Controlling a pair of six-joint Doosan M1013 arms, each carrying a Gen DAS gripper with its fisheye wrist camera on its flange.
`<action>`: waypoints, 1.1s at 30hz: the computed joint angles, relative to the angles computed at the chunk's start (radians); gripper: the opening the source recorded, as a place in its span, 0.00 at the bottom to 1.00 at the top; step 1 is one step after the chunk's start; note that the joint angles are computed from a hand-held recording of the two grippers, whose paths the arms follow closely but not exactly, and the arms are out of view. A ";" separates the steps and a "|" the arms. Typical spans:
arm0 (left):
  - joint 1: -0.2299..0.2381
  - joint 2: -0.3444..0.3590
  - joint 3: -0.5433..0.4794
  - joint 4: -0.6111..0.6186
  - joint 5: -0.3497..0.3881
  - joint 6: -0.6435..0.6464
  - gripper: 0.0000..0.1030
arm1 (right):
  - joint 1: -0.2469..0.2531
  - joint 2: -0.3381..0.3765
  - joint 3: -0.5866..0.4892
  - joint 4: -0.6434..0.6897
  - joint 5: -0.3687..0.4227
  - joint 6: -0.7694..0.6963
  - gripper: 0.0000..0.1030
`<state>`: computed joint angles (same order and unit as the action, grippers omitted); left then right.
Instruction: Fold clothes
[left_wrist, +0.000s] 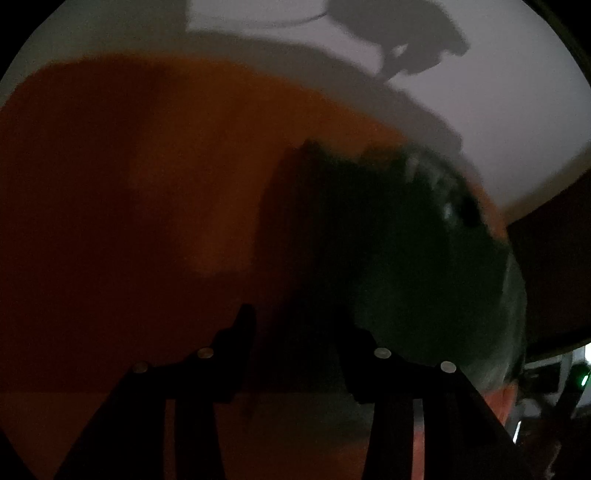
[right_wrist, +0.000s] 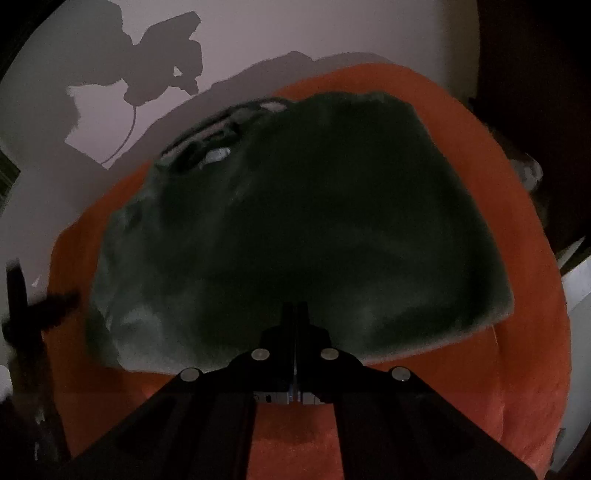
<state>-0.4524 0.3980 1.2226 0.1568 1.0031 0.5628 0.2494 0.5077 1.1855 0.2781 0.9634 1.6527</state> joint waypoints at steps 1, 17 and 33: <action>0.011 0.018 -0.030 0.015 -0.002 0.034 0.48 | -0.008 -0.008 0.015 0.004 0.009 -0.009 0.00; 0.146 0.148 -0.162 -0.463 -0.288 0.427 0.08 | -0.052 -0.061 0.118 0.046 0.057 -0.005 0.00; 0.222 0.153 -0.092 -0.525 -0.191 0.292 0.28 | -0.054 -0.065 0.108 0.016 0.056 -0.014 0.00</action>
<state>-0.2300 0.5512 1.1306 -0.3682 0.8120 0.8553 0.1957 0.4422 1.2931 0.2941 1.0193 1.6386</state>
